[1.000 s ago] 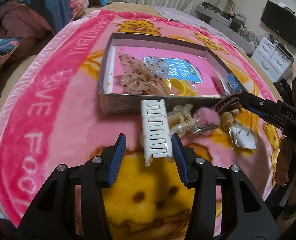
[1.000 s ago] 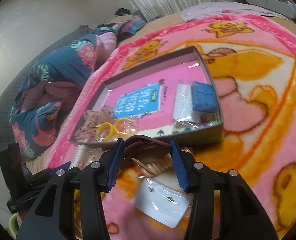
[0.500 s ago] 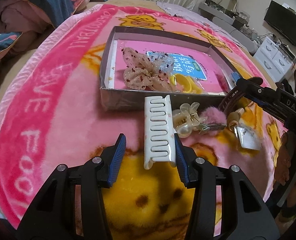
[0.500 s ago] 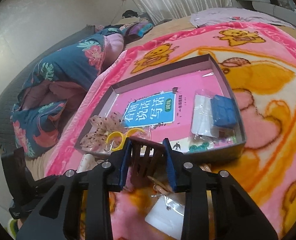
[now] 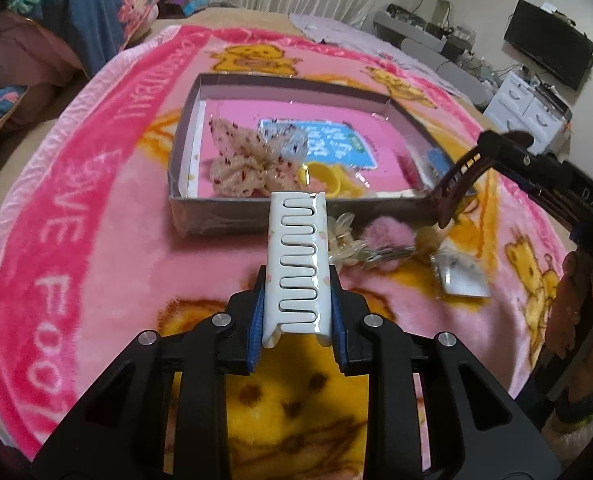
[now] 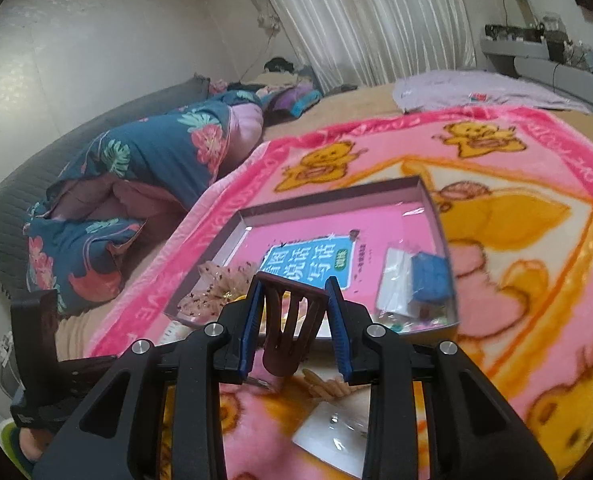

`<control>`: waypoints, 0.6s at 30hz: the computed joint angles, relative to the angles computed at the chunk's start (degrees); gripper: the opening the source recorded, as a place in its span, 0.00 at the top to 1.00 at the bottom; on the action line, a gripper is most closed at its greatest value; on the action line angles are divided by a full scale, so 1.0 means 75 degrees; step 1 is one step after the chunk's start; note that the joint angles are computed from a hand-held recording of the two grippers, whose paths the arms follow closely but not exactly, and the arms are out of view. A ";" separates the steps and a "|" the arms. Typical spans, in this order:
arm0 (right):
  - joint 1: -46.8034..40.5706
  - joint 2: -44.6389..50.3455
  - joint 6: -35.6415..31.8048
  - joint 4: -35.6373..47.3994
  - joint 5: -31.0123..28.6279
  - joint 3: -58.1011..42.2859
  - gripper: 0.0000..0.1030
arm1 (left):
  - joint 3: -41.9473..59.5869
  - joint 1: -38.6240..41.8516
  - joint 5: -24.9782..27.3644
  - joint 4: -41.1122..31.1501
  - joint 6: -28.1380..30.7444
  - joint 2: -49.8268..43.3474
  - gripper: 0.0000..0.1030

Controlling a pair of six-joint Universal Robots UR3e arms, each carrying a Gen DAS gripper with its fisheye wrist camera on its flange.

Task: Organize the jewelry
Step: 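Carry claw clip into box with left tool while right tool drops maroon clip in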

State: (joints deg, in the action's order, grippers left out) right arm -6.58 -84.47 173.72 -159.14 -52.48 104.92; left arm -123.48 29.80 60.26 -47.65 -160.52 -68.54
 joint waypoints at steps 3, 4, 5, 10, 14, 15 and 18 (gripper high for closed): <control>-0.0298 -0.0332 -0.0058 0.0034 0.0128 0.0251 0.71 | 0.0153 0.0054 -0.0133 -0.0136 -0.0029 0.0109 0.81; -0.0428 -0.0442 -0.0070 0.0085 0.0190 0.0323 0.71 | 0.0247 0.0025 -0.0155 -0.0150 -0.0069 0.0101 0.81; -0.0529 -0.0536 -0.0084 0.0120 0.0212 0.0381 0.71 | 0.0316 0.0016 -0.0178 -0.0174 -0.0080 0.0099 0.81; -0.1067 -0.0854 -0.0115 0.0223 0.0458 0.0550 0.71 | 0.0868 -0.0292 -0.0119 -0.0105 -0.0340 -0.0246 0.81; -0.1415 -0.1045 -0.0079 0.0195 0.0608 0.0632 0.71 | 0.1373 -0.0611 -0.0013 0.0072 -0.0538 -0.0637 0.81; -0.1473 -0.1071 -0.0071 0.0198 0.0641 0.0639 0.71 | 0.1486 -0.0691 0.0003 0.0131 -0.0593 -0.0738 0.81; -0.1715 -0.1113 -0.0015 0.0194 0.0818 0.0646 0.71 | 0.1862 -0.0975 0.0106 0.0370 -0.0768 -0.1092 0.81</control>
